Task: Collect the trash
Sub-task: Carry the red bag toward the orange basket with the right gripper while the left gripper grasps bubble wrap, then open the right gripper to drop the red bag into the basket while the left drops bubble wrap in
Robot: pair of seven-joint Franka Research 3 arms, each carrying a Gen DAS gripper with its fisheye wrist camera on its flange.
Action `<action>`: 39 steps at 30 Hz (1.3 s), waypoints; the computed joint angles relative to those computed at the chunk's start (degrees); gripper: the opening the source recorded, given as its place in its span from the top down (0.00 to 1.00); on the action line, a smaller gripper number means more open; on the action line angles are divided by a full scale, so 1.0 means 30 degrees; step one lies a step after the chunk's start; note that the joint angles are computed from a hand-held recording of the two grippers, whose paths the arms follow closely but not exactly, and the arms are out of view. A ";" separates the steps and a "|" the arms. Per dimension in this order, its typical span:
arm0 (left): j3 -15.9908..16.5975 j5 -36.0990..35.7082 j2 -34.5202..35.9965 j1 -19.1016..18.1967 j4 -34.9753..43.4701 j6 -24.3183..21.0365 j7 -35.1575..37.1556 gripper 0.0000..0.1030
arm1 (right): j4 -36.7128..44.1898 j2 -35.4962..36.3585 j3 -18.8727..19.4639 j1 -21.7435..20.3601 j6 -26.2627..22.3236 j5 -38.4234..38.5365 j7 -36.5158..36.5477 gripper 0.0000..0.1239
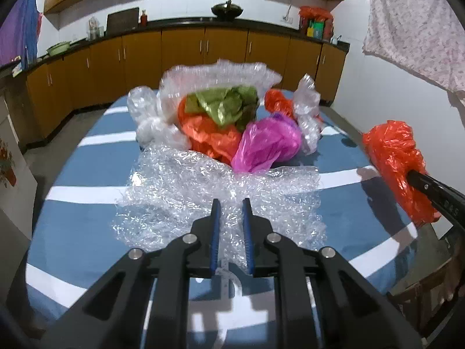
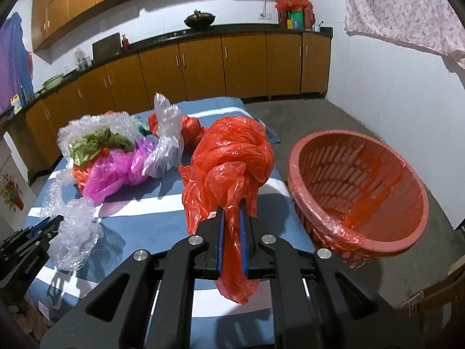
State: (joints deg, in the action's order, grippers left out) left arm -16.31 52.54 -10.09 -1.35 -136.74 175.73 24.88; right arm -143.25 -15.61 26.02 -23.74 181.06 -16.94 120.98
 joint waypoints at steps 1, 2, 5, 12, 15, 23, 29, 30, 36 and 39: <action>-0.0017 0.0115 -0.0291 0.0032 -0.0144 0.0090 -0.0102 0.85 | -0.0120 -0.0136 -0.0254 0.0204 0.0091 0.0102 -0.0083 0.92; -0.0023 0.0075 -0.0504 0.0035 -0.0254 0.0166 -0.0078 0.85 | -0.0237 -0.0232 -0.0564 0.0441 0.0221 0.0283 -0.0261 0.92; -0.0207 -0.0214 -0.1345 0.0172 -0.0648 0.0633 0.0094 0.85 | -0.0599 -0.0743 -0.0824 0.0528 0.0498 0.0956 -0.0710 0.92; -0.0690 -0.2276 -0.1716 -0.0285 -0.0162 0.1803 0.2132 0.85 | -0.1255 -0.1892 -0.0575 -0.0464 0.0642 0.2741 -0.1726 0.92; -0.1231 -0.2980 -0.0857 -0.0448 0.0902 0.1912 0.3185 0.85 | -0.1601 -0.2608 -0.0128 -0.1569 0.0503 0.3285 -0.1827 0.92; -0.1336 -0.3441 0.3218 -0.2758 0.5325 0.1434 0.5853 0.85 | -0.2201 -0.4315 0.1292 -0.4954 0.0034 0.3512 -0.1464 0.92; -0.1405 -0.6035 0.6470 -0.4358 0.8479 0.0693 0.9556 0.85 | -0.1800 -0.3629 0.1724 -0.6853 0.0249 0.3416 -0.0767 0.92; -0.1429 -0.6363 0.7049 -0.4607 0.9104 0.0433 1.0104 0.85 | -0.1681 -0.3399 0.1899 -0.7165 0.0300 0.3375 -0.0658 0.92; -0.1719 -0.8734 0.9643 -0.5449 1.1999 -0.0676 1.3520 0.85 | -0.0809 -0.2053 0.2877 -0.8560 0.0610 0.3042 0.0083 0.92; -0.1745 -0.9573 1.0811 -0.5927 1.3426 -0.1041 1.4971 0.85 | -0.0623 -0.1701 0.3181 -0.9146 0.0897 0.2949 0.0302 0.92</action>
